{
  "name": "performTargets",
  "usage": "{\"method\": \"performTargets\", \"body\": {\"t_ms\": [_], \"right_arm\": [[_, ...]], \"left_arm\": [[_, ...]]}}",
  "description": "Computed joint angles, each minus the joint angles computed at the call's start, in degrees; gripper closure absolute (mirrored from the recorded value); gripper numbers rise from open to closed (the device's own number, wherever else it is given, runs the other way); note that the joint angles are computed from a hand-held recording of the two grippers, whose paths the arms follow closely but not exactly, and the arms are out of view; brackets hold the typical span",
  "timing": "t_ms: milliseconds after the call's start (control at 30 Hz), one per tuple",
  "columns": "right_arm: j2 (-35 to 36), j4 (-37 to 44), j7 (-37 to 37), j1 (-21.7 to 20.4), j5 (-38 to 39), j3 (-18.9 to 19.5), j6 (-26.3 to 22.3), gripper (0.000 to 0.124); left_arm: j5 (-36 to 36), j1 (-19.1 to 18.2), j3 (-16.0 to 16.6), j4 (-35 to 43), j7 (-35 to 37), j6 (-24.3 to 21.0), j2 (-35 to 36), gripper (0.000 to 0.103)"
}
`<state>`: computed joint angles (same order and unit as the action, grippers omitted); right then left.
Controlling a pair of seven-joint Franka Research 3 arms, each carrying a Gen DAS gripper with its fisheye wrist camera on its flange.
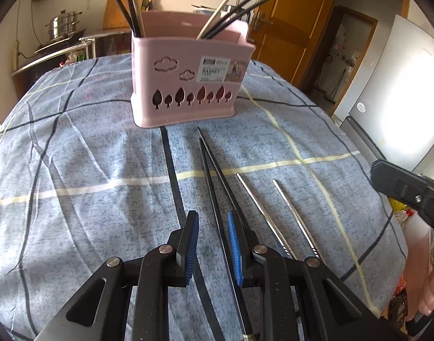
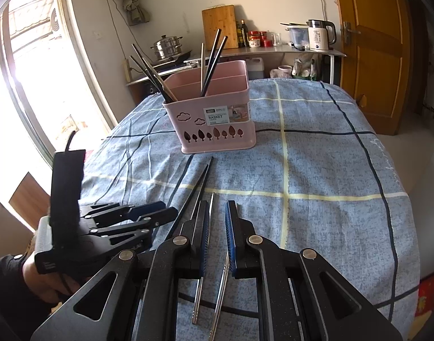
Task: Organize utensils
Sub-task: 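Move both tools back down to the remaining chopsticks on the cloth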
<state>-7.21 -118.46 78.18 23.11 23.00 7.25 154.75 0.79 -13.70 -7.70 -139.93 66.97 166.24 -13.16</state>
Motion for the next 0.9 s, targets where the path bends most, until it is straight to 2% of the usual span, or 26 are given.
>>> {"method": "performTargets", "body": {"t_ms": [100,233,333,500,600,733,800,900], "right_arm": [[0.6,0.5,0.0,-0.1,0.0,-0.1,-0.4,0.113],[1.4,1.2,0.4,-0.2,-0.2,-0.1,-0.7,0.113],[2.1,1.7,0.4,-0.2,-0.1,-0.1,-1.1,0.113],[3.7,3.2,-0.3,0.1,0.6,0.1,-1.8,0.113],[5.2,4.6,-0.7,0.3,0.9,0.3,-2.5,0.113],[7.9,7.2,-1.2,0.6,0.9,0.6,-3.7,0.112],[9.7,9.1,-1.2,0.7,0.8,0.8,-4.6,0.113],[12.2,11.8,-0.7,0.9,0.2,0.9,-6.0,0.112]], "left_arm": [[1.0,0.6,-0.6,1.1,-0.5,-0.6,1.6,0.082],[9.0,3.8,-3.3,2.2,-5.1,-1.5,2.4,0.085],[11.2,4.4,-3.3,2.5,-6.8,-2.7,2.3,0.097],[13.3,6.1,-2.5,0.4,-10.1,-3.5,-0.1,0.098],[12.2,6.2,-1.1,-1.2,-10.2,-3.2,-1.5,0.098],[12.3,7.1,-0.7,-1.5,-11.2,-4.3,-2.2,0.098],[9.0,5.7,1.2,-1.4,-8.8,-4.0,-2.0,0.098],[7.2,5.5,1.7,0.3,-6.0,-4.9,-0.7,0.097]]}}
